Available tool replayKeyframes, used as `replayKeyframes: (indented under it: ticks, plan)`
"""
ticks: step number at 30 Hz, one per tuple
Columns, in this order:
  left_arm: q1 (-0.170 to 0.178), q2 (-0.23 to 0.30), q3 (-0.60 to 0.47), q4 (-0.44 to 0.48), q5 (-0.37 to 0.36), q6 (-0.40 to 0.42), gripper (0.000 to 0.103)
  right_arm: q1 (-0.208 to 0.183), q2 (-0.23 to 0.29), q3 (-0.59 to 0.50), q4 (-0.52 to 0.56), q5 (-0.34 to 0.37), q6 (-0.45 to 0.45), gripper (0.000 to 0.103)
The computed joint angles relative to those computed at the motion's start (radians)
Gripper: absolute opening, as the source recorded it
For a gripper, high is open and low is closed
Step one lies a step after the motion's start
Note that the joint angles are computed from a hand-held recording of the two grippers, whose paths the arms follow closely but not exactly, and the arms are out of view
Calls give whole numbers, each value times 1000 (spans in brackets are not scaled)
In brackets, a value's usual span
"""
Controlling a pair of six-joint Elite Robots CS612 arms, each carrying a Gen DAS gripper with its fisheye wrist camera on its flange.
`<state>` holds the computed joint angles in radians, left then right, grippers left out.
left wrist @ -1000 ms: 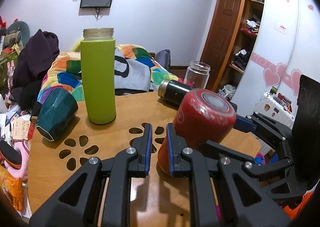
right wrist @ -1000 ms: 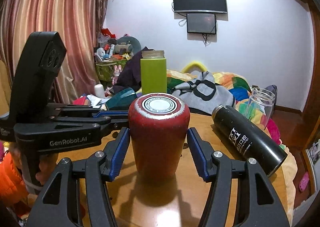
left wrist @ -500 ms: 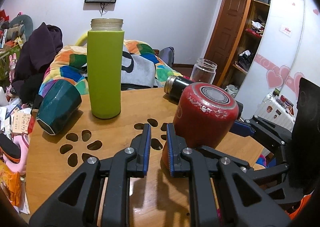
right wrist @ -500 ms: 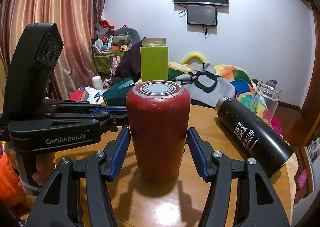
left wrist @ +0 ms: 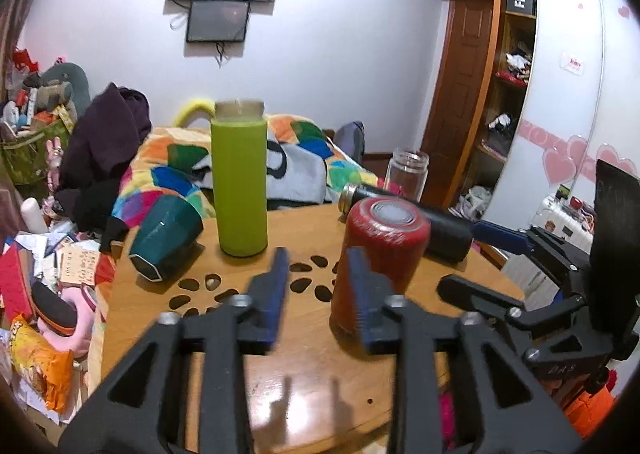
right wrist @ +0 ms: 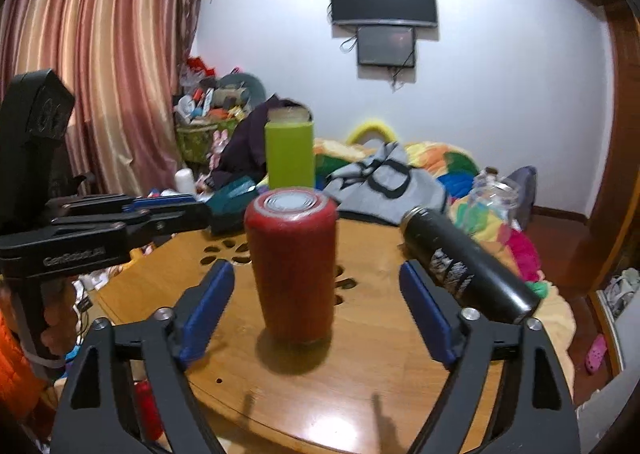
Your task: Flip cup upside down
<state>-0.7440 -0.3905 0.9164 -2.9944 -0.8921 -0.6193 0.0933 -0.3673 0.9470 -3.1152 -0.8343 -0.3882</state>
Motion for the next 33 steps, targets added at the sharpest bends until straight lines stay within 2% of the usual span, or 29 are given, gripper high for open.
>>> replayKeyframes:
  ticks: [1,2,3,4,5,7,8,12,15,19,23,33]
  plan:
    - [-7,-1,2,-15,25,7,53,-4,-8,14,-30,-5,19,85]
    - [-13,-1,3,-26,51,14,59,-7,-12,21,-45,-6,30,88]
    - [-17,-1,2,-33,70,19,68,-11,-18,33,-67,-6,43,92]
    - [-22,-2,5,-43,91,23,71,-14,-24,42,-81,-8,52,95]
    - [-28,-5,11,-58,113,25,78,-16,-29,50,-96,-12,59,103]
    - [-38,-11,22,-73,161,16,97,-22,-39,75,-155,-24,90,103]
    - [-43,-11,24,-77,192,11,100,-24,-43,81,-169,-26,99,103]
    - [-61,-13,23,-62,303,10,103,-32,-59,108,-209,-32,134,103]
    - [-71,-9,17,-59,351,19,103,-33,-68,121,-219,-37,145,103]
    - [-80,-3,11,-68,368,24,103,-34,-75,131,-234,-43,157,103]
    - [-84,-3,16,-86,346,8,103,-38,-84,146,-250,-42,175,103]
    - [-94,5,1,-48,377,-11,103,-40,-94,166,-260,-46,192,103]
